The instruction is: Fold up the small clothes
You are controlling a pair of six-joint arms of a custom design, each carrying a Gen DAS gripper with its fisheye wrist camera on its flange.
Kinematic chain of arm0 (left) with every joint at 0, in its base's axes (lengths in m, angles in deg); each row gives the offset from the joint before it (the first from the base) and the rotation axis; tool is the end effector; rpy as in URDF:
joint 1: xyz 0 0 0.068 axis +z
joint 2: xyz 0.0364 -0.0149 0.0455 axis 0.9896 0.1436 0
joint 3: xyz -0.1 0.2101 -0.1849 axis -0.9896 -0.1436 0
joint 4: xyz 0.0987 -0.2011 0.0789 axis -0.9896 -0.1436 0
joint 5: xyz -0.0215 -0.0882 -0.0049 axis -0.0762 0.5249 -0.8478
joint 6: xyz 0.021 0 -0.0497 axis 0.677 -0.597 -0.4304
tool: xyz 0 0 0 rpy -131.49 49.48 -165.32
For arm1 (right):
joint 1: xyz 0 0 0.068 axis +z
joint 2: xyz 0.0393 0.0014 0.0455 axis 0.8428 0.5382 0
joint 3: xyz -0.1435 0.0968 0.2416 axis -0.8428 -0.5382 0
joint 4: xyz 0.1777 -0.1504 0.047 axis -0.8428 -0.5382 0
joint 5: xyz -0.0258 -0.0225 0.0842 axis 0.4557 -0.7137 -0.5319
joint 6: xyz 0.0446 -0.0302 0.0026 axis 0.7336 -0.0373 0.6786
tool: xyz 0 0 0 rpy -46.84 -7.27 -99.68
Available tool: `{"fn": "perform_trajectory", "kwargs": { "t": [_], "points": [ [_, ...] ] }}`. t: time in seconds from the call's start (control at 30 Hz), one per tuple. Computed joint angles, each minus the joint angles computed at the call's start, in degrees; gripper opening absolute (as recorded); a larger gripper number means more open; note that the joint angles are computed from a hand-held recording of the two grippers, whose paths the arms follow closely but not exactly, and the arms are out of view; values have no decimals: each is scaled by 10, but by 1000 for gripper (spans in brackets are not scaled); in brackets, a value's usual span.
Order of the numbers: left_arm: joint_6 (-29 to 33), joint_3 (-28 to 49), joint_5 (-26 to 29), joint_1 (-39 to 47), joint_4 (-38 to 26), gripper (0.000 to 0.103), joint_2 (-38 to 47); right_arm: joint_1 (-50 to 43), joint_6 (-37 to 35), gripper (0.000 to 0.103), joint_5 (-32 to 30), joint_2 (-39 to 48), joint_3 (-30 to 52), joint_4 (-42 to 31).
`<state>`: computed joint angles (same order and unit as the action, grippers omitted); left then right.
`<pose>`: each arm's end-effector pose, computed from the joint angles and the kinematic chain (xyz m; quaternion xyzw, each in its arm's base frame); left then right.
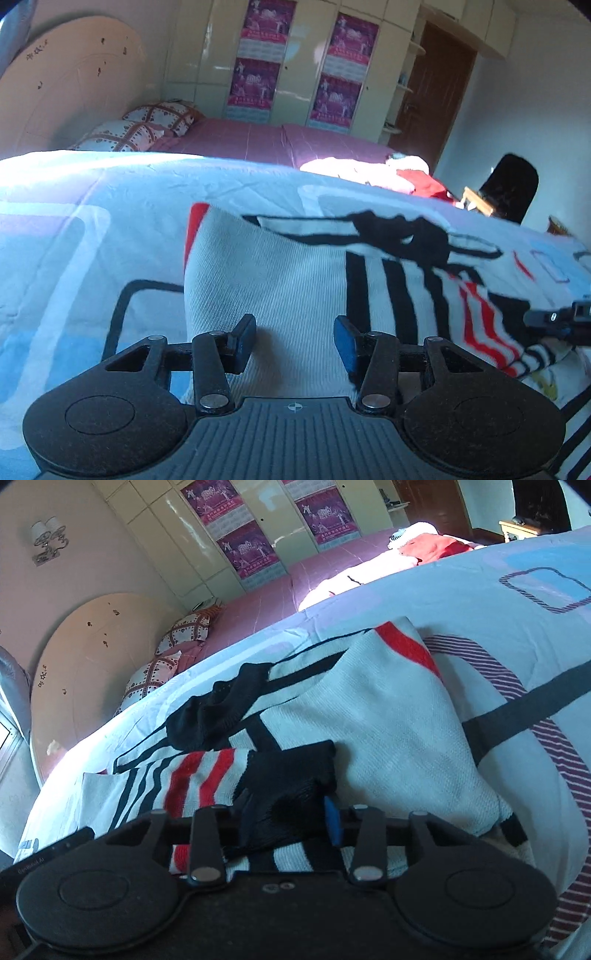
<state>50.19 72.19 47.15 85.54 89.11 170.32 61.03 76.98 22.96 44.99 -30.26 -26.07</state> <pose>0.3378 0.0153 0.0394 -0.0088 0.9065 -0.0858 0.4132 0.2583 0.0248 0.1189 0.0884 0.9089 0.1902 0.3604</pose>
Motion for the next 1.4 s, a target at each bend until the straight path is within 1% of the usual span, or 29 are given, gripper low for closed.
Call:
{"fn": "perform_trajectory", "kwargs": {
  "t": [0.03,0.07,0.1,0.13,0.17,0.2,0.23,0.27,0.3,0.33,0.4,0.53,0.6,0.67,0.7,0.73,0.8,0.83,0.87,0.9,0.93,1.0,1.1,1.13,1.2,1.23,1.27,1.3,1.4],
  "points": [
    [13,-7,-12,-5,23,47,10,0,-13,4,3,-4,-8,17],
    [28,-22,-26,-10,56,47,18,2,-35,4,11,-12,-23,43],
    [32,-32,-35,-11,73,47,21,10,-60,4,35,-18,-26,41],
    [29,-33,-34,-10,75,47,21,14,-78,5,52,-17,-16,14],
    [24,-31,-29,-6,66,47,16,15,-88,6,57,-13,-7,-8],
    [22,-27,-24,-3,43,47,3,10,-93,9,52,-16,-8,-6],
    [20,-29,-23,-1,41,47,-10,7,-92,15,52,-23,-16,8],
    [22,-31,-18,2,54,47,-16,7,-90,19,53,-29,-25,28],
    [28,-21,-5,7,51,47,-21,9,-86,22,58,-32,-30,45],
    [34,1,1,10,28,47,-22,12,-82,24,61,-31,-29,54],
    [39,53,13,17,-24,47,-15,15,-81,24,53,-27,-21,59],
    [60,170,10,29,-119,47,36,25,-94,22,25,1,-18,97],
    [63,200,-16,35,-117,47,64,30,-109,22,23,35,-12,130],
    [47,223,-5,50,-123,47,78,35,-119,20,41,71,20,98],
    [51,230,-4,52,-128,47,82,31,-121,18,39,86,20,117],
    [64,233,-7,50,-129,47,84,32,-124,15,46,89,20,120],
    [81,230,-9,51,-137,47,77,40,-125,14,63,70,28,90],
    [75,223,-12,52,-141,47,67,45,-122,16,70,59,23,94],
    [69,195,-29,46,-117,47,46,50,-123,20,70,49,16,108],
    [70,164,-25,40,-81,47,29,56,-125,20,65,45,14,119],
    [75,146,-9,32,-67,47,17,69,-124,20,59,45,24,114],
    [100,135,10,-9,-78,47,-1,98,-124,20,38,60,55,100],
    [83,143,46,-53,-100,47,-1,144,-143,14,20,92,95,90],
    [78,148,39,-63,-106,47,5,154,-146,11,20,103,110,76],
    [58,168,19,-77,-135,47,29,162,-160,10,14,129,148,16],
    [51,169,19,-76,-127,47,43,167,-171,8,26,143,140,41],
    [49,153,23,-75,-88,47,52,168,-177,6,30,147,129,67],
    [48,148,24,-74,-80,47,52,167,-175,6,31,143,127,63],
    [58,136,32,-65,-93,47,35,160,-182,0,76,122,112,51]
  ]
}}
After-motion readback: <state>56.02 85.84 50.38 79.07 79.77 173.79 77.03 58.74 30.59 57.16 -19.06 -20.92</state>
